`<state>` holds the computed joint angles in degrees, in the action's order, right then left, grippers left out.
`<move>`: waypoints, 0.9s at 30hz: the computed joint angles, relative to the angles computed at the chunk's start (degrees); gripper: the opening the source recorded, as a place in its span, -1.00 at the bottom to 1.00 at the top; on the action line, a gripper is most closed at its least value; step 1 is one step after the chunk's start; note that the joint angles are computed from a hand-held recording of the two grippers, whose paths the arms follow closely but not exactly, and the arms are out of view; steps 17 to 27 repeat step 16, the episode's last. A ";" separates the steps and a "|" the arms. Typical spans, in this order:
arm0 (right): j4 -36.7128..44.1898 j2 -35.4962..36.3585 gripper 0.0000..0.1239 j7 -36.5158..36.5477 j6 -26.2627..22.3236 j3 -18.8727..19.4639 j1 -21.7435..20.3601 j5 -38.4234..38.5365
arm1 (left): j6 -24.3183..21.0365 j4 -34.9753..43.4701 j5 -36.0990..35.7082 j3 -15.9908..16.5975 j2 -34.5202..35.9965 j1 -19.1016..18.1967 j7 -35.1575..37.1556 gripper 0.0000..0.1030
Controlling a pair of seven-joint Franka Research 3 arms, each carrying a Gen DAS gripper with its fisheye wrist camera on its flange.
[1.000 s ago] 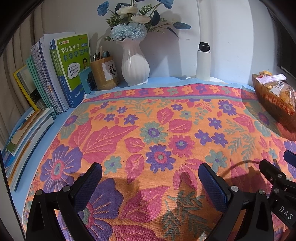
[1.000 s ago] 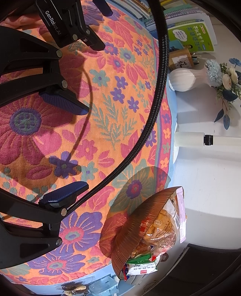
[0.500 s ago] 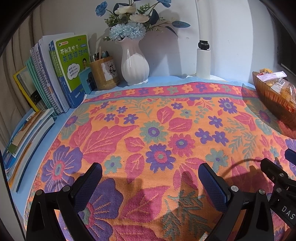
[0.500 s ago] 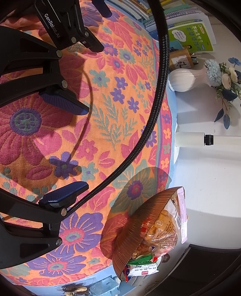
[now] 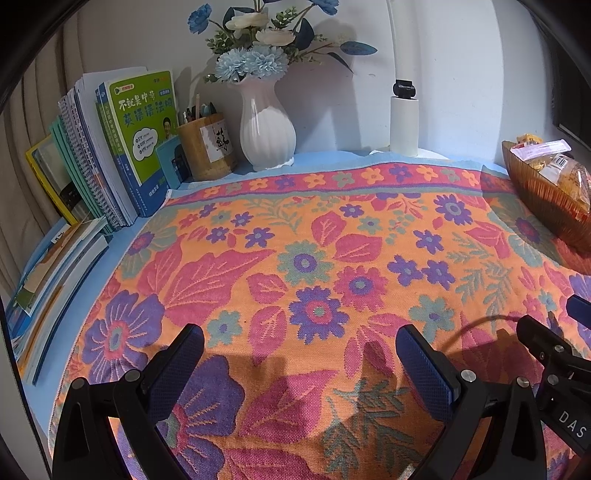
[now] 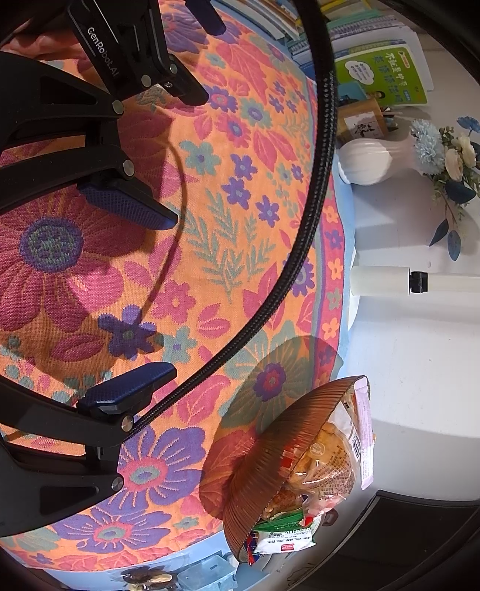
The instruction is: Organize snacks
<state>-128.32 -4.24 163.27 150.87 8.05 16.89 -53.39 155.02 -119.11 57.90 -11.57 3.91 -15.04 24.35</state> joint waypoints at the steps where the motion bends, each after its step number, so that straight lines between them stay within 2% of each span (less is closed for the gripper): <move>1: 0.06 0.05 0.18 -0.01 -0.09 0.02 0.02 -0.01 | 0.09 0.06 0.13 -0.01 0.07 -0.04 -0.06 1.00; 12: 0.10 0.10 0.18 0.00 -0.04 -0.05 0.08 0.00 | -0.36 0.29 0.12 0.02 0.24 -0.23 -0.38 1.00; 16: 0.13 0.18 0.18 -0.19 0.07 -0.11 0.09 0.22 | 1.82 -0.20 1.72 0.27 -0.05 0.06 -1.25 1.00; 27: 0.13 0.18 0.18 -0.19 0.07 -0.11 0.09 0.22 | 1.82 -0.20 1.72 0.27 -0.05 0.06 -1.25 1.00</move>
